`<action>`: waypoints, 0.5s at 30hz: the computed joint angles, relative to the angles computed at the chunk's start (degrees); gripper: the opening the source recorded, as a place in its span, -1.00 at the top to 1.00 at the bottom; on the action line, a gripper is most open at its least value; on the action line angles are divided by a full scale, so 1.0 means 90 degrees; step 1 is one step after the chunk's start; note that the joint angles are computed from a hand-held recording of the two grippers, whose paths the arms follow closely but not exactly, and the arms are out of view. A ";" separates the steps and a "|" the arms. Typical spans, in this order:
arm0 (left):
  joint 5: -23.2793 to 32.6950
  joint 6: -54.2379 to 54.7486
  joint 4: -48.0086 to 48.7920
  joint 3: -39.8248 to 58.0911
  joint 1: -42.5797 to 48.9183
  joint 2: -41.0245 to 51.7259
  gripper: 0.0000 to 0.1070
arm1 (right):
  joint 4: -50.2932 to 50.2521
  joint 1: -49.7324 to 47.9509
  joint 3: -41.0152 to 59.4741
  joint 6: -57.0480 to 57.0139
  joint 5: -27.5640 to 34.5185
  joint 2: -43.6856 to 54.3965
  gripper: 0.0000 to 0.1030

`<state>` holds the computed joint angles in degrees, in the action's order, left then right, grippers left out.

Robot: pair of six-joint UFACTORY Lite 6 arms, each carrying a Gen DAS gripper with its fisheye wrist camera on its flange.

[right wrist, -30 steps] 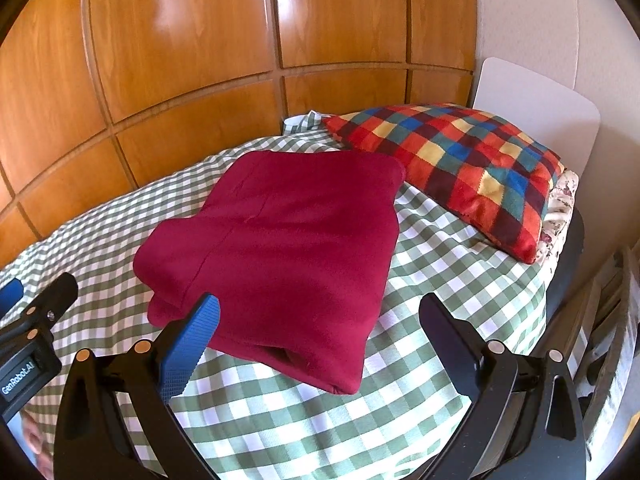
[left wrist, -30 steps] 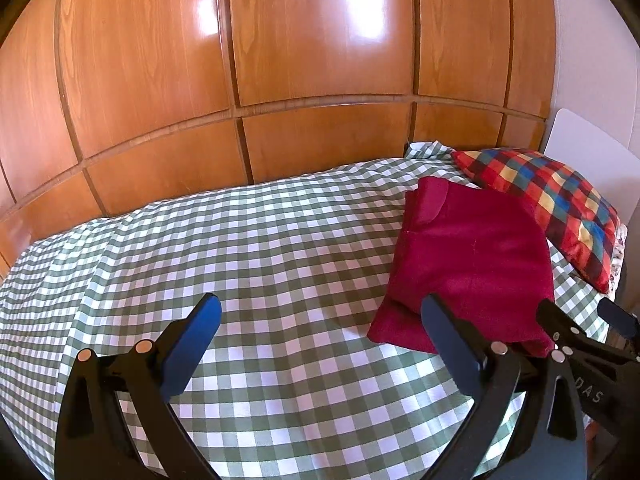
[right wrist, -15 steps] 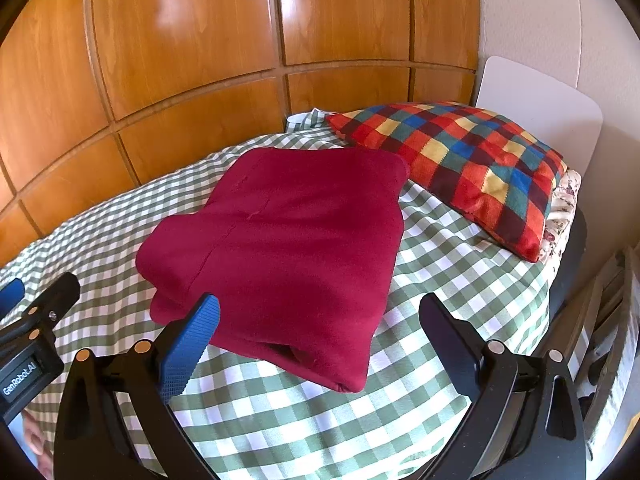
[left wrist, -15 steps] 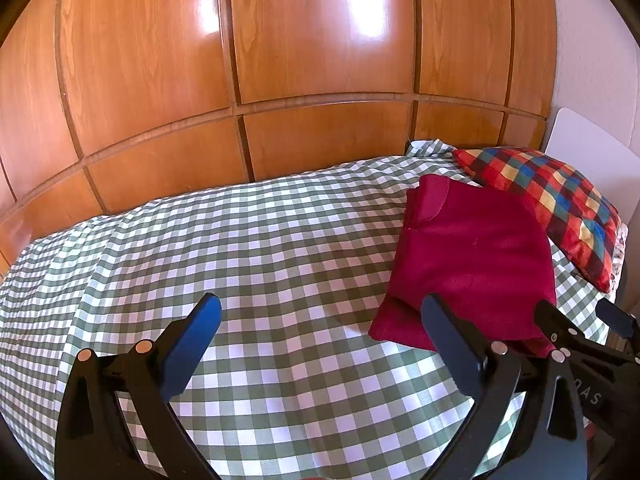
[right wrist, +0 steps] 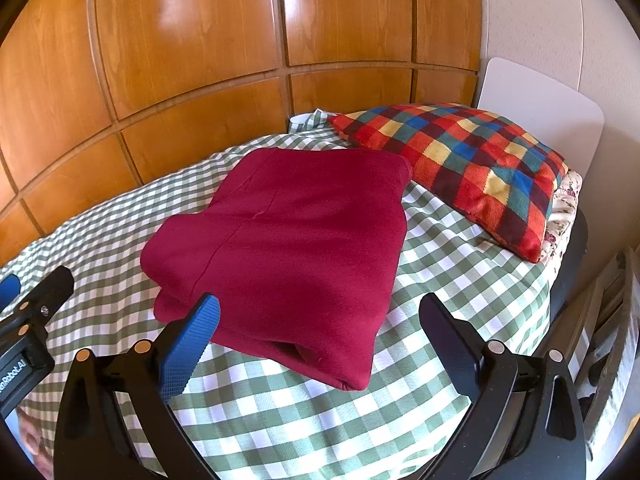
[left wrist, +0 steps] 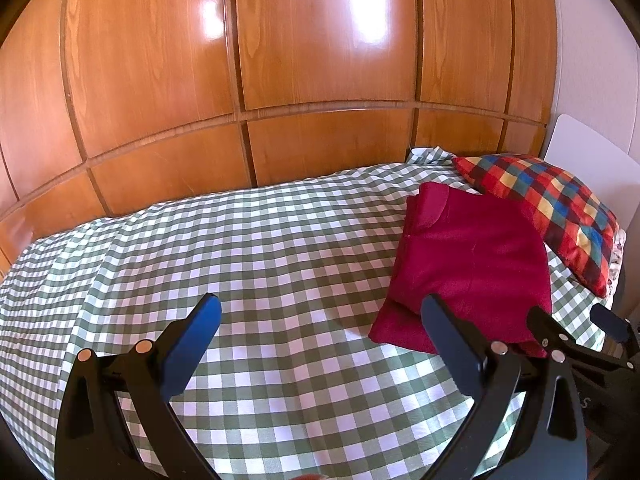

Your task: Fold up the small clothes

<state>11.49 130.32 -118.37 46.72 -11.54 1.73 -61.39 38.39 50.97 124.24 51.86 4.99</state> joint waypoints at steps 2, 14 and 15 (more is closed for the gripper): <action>0.0003 0.0079 -0.0086 -0.0035 -0.0007 -0.0050 -0.87 | 0.0018 0.0017 0.0025 0.0003 0.0020 0.0015 -0.92; 0.0174 -0.0067 0.0075 -0.0140 0.0013 -0.0197 -0.87 | 0.0058 0.0030 0.0113 -0.0018 -0.0009 0.0119 -0.92; 0.0155 -0.0362 0.0358 -0.0091 0.0012 -0.0147 -0.87 | 0.0040 0.0026 0.0097 -0.0008 -0.0012 0.0112 -0.92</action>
